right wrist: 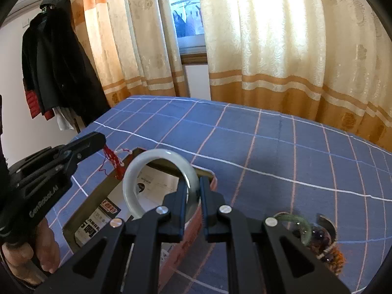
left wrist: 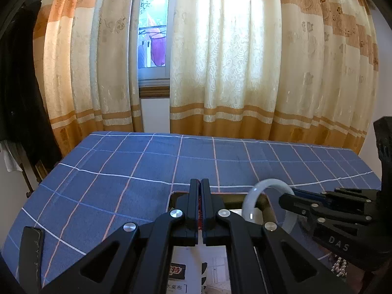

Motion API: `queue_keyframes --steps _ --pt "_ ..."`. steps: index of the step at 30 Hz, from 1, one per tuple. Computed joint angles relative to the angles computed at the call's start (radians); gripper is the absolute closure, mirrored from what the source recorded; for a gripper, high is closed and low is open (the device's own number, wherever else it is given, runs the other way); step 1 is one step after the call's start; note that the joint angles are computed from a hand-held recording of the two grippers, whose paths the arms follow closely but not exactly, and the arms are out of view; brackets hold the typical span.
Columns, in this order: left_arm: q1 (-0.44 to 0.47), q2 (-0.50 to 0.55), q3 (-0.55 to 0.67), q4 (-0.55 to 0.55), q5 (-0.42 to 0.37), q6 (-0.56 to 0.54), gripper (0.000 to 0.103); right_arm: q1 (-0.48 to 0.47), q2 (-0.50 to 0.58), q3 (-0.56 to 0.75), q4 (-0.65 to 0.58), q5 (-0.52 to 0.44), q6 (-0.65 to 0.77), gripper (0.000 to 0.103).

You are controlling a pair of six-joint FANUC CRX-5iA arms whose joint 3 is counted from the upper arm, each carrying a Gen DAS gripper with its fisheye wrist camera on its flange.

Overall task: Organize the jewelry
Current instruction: 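Carry the bangle in the right tool and pendant in the left tool over the pink tin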

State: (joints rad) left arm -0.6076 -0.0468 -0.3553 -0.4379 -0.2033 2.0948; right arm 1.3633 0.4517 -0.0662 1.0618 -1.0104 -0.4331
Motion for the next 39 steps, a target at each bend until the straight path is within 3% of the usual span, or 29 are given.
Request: queue_keyframes --steps 16,23,26,39 --pt "-0.007 0.047 0.042 -0.039 -0.069 0.024 0.103 -0.038 0.031 0.004 0.009 0.088 0.004 0.090" --pt "-0.007 0.070 0.056 0.010 -0.118 -0.039 0.103 -0.038 0.046 0.022 -0.011 0.090 0.035 0.090" --pt "0.013 0.078 0.039 0.084 -0.108 -0.106 0.103 -0.038 0.049 0.026 -0.021 0.092 0.047 0.090" --pt "0.015 0.084 0.045 0.106 -0.132 -0.131 0.103 -0.041 0.063 0.044 -0.055 0.092 0.085 0.090"
